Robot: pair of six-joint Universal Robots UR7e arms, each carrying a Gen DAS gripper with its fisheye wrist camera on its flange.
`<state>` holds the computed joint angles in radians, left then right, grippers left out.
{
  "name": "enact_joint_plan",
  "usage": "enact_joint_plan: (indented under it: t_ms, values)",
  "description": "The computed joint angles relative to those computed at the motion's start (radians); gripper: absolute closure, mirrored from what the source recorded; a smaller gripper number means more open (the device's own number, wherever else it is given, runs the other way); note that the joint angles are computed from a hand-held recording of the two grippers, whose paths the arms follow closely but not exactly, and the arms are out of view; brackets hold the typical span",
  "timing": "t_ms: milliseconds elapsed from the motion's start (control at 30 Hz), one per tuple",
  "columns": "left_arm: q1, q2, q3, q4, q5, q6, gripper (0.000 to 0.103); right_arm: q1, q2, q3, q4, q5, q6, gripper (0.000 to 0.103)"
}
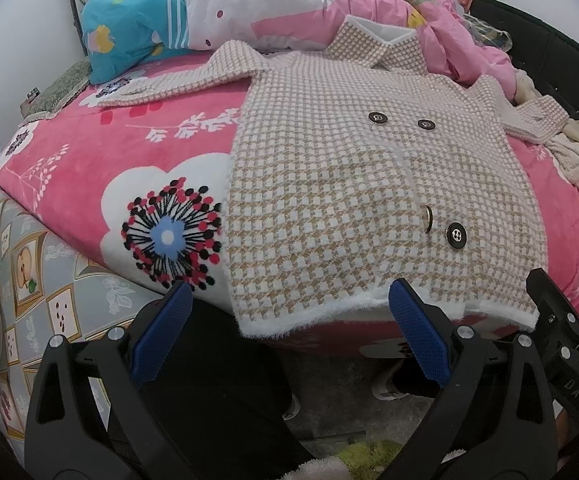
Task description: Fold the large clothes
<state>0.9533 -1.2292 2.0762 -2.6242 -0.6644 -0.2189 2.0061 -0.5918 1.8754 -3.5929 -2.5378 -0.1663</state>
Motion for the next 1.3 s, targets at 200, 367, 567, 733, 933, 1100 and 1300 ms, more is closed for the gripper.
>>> enact_joint_plan:
  t_ms: [200, 367, 567, 733, 933, 1100, 1300]
  values:
    - [0.010, 0.017, -0.017, 0.011, -0.003, -0.005, 0.008, -0.006, 0.016, -0.017, -0.032, -0.016, -0.045, 0.005]
    - [0.026, 0.035, -0.038, 0.028, -0.009, -0.013, 0.008, -0.020, 0.019, -0.029, -0.052, -0.024, -0.074, 0.005]
    - [0.060, 0.081, -0.089, 0.054, -0.027, -0.008, 0.008, -0.054, 0.010, -0.039, -0.047, -0.030, -0.094, 0.005]
    - [0.103, 0.140, -0.164, 0.033, -0.025, 0.035, 0.008, -0.103, -0.031, -0.010, -0.063, -0.008, -0.094, 0.005]
    - [0.168, 0.214, -0.255, -0.070, -0.043, 0.185, 0.008, -0.185, -0.107, 0.070, -0.093, 0.057, -0.038, 0.005]
    - [0.252, 0.235, -0.310, -0.134, -0.225, 0.252, 0.008, -0.254, -0.160, 0.120, -0.048, 0.161, 0.030, 0.005]
    - [0.290, 0.275, -0.321, -0.239, -0.285, 0.333, 0.008, -0.350, -0.206, 0.148, 0.060, 0.374, 0.122, 0.007]
